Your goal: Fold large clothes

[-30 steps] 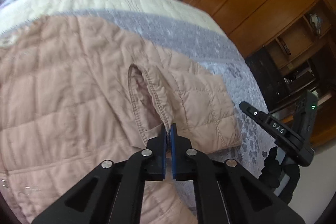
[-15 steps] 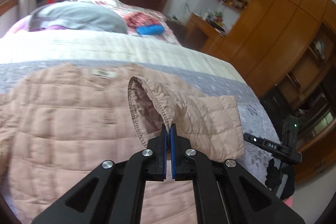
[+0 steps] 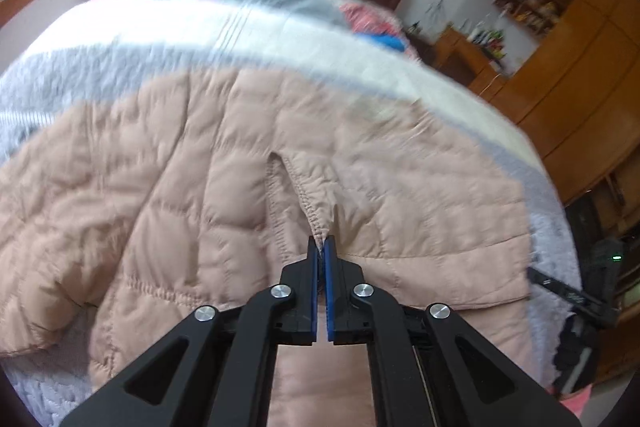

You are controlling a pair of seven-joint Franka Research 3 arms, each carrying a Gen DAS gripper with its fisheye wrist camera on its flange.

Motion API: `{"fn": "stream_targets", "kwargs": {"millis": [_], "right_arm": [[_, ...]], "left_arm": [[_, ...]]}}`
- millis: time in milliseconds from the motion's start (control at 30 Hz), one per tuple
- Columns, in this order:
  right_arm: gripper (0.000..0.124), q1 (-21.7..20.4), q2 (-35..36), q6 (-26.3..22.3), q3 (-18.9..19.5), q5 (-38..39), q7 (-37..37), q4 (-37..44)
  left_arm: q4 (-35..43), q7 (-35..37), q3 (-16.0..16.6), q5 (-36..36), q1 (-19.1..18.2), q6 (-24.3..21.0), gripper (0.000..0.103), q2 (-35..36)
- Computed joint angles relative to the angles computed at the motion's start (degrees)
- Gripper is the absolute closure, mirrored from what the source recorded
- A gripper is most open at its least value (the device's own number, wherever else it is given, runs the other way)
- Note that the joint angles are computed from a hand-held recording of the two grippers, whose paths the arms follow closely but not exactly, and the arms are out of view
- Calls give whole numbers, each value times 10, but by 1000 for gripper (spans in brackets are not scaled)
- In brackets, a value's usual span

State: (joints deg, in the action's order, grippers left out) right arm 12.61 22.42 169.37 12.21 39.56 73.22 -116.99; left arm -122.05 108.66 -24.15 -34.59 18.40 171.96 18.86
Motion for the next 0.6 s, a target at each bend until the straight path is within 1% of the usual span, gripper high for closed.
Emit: {"fn": "stream_targets", "kwargs": {"millis": [67,100,133,167,233,300,333,367,433,467,500,533,567,600], "right_arm": [[104,18,3,2,-18,-24,18,-1],[104,32,4,3,-32,-44,34,-2],[104,37,5,4,-37,-56,45,-1],[104,45,5,3,-46,-70,59,-2],[104,61,2,-10,-65,-104,92,0],[102,72,-6,-22,-79,-134,123,-1],[100,78,-18,-23,-84,-149,138,-6],[100,79,-30,-14,-83,-159,143,-14],[100,75,-54,0,-70,-164,139,-28],[99,74,-60,-4,-66,-167,141,-27],[99,79,-63,-14,-67,-175,149,-22],[99,88,-60,-34,-72,-190,165,-10],[99,95,-54,-51,-75,-204,179,2],[99,104,-45,-65,-80,-220,196,15]], "left_arm": [[7,-24,25,31,-20,-2,100,21],[11,-21,16,31,-13,3,100,37],[9,-11,-3,27,1,24,100,46],[5,-15,-3,39,0,35,100,47],[1,-44,15,68,-17,36,97,41],[-7,-79,33,94,-31,27,94,25],[-15,-110,53,112,-50,28,90,9],[-32,-139,72,129,-68,45,84,-12],[-62,-163,74,146,-74,81,78,-45],[-75,-169,70,153,-73,98,74,-59],[-85,-182,82,171,-90,107,74,-74],[-87,-207,113,201,-123,104,74,-83],[-88,-220,125,221,-139,102,73,-88],[-86,-221,116,232,-140,97,73,-90]]}}
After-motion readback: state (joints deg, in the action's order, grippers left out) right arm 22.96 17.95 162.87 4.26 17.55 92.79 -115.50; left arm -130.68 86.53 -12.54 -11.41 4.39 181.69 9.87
